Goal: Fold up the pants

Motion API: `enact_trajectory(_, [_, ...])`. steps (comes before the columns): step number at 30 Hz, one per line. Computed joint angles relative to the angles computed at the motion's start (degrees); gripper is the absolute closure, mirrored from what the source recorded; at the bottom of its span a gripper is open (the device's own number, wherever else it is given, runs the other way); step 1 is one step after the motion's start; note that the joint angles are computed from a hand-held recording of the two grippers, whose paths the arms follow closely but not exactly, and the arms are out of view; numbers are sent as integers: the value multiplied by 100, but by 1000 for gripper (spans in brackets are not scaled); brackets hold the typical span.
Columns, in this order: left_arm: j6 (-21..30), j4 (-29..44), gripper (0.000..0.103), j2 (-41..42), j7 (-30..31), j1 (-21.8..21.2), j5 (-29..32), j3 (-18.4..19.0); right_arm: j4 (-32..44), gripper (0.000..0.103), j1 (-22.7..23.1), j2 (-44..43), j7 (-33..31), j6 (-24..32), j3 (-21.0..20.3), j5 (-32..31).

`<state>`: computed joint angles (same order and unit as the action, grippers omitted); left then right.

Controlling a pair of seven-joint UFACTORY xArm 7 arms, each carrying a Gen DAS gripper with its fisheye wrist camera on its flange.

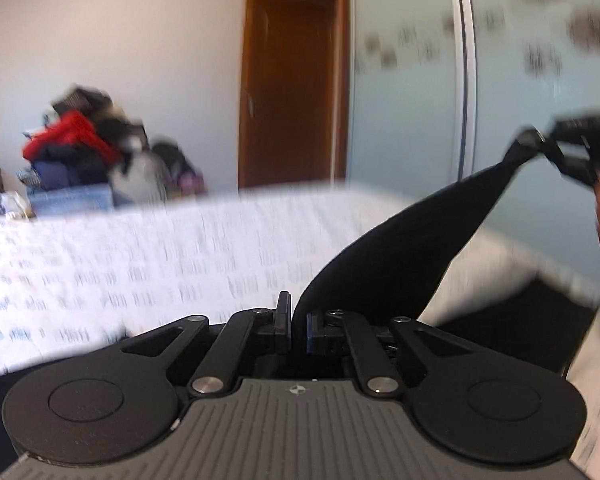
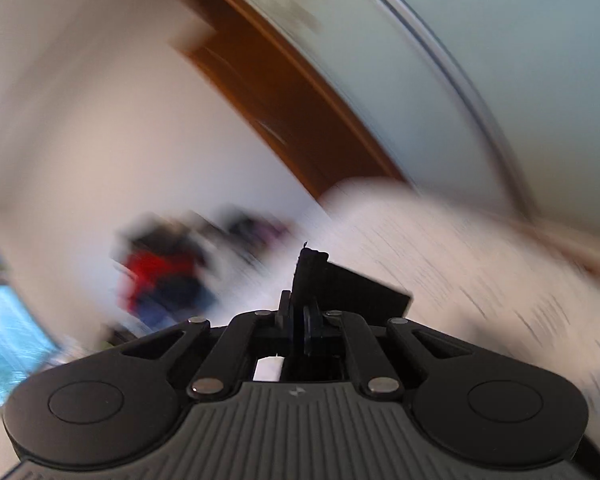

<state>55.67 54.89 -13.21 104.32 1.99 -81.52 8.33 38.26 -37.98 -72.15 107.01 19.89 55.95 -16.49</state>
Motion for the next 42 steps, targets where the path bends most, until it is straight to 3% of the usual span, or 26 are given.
enact_trajectory(2, [404, 84, 89, -20, 128, 45, 537, 52, 236, 98, 341, -98, -191, 864, -32, -77])
enact_trajectory(5, [586, -160, 88, -101, 723, 48, 1402, 16, 376, 98, 1109, 138, -706, 2663, 129, 732])
enact_trajectory(7, [618, -366, 88, -171, 1043, 39, 1826, 18, 326, 98, 1745, 578, -304, 3622, 227, 862])
enact_trajectory(9, [717, -487, 88, -228, 1256, 35, 2041, 88, 26, 98, 2258, 545, 364, 3820, 301, 1205])
enact_trajectory(11, [716, -578, 88, -273, 1529, 28, 2024, 160, 66, 98, 2455, 623, 681, 4088, 422, 1268])
enact_trajectory(19, [987, -457, 88, -180, 1697, 130, 2241, 241, 579, 98, 2692, 1507, 672, 4818, 427, 665])
enact_trajectory(26, [801, -529, 86, -173, 1701, 105, 2420, 145, 491, 98, 3065, 2035, 1067, 4818, 200, 266])
enact_trajectory(29, [1021, -445, 82, -188, 1633, 132, 2509, 223, 475, 95, 3252, 2181, 1324, 4873, 94, 118])
enact_trajectory(31, [1435, -220, 72, -116, 1443, 181, 2701, 295, 1050, 86, 2876, 2533, 1376, 5727, 456, -121])
enact_trajectory(33, [1895, 9, 63, -19, 1241, 251, 2747, 364, 1728, 82, 2082, 2604, 790, 6406, 1077, -254])
enact_trajectory(35, [2080, 122, 59, 36, 1022, 305, 2629, 341, 1899, 82, 2170, 3091, 713, 6125, 1185, -947])
enact_trajectory(37, [1908, 120, 58, 51, 693, 319, 2466, 220, 1714, 82, 2418, 3373, 469, 5026, 900, -1188])
enact_trajectory(39, [1393, 17, 58, 25, 377, 273, 2442, 23, 1486, 82, 2562, 3681, 378, 3965, 643, -1218])
enact_trajectory(40, [1125, -30, 59, 21, 249, 232, 2539, -74, 1450, 82, 2604, 3904, 411, 3744, 594, -1276])
enact_trajectory(42, [773, -98, 61, 39, 156, 137, 2740, -168, 1578, 82, 2543, 4366, 377, 4010, 712, -1325])
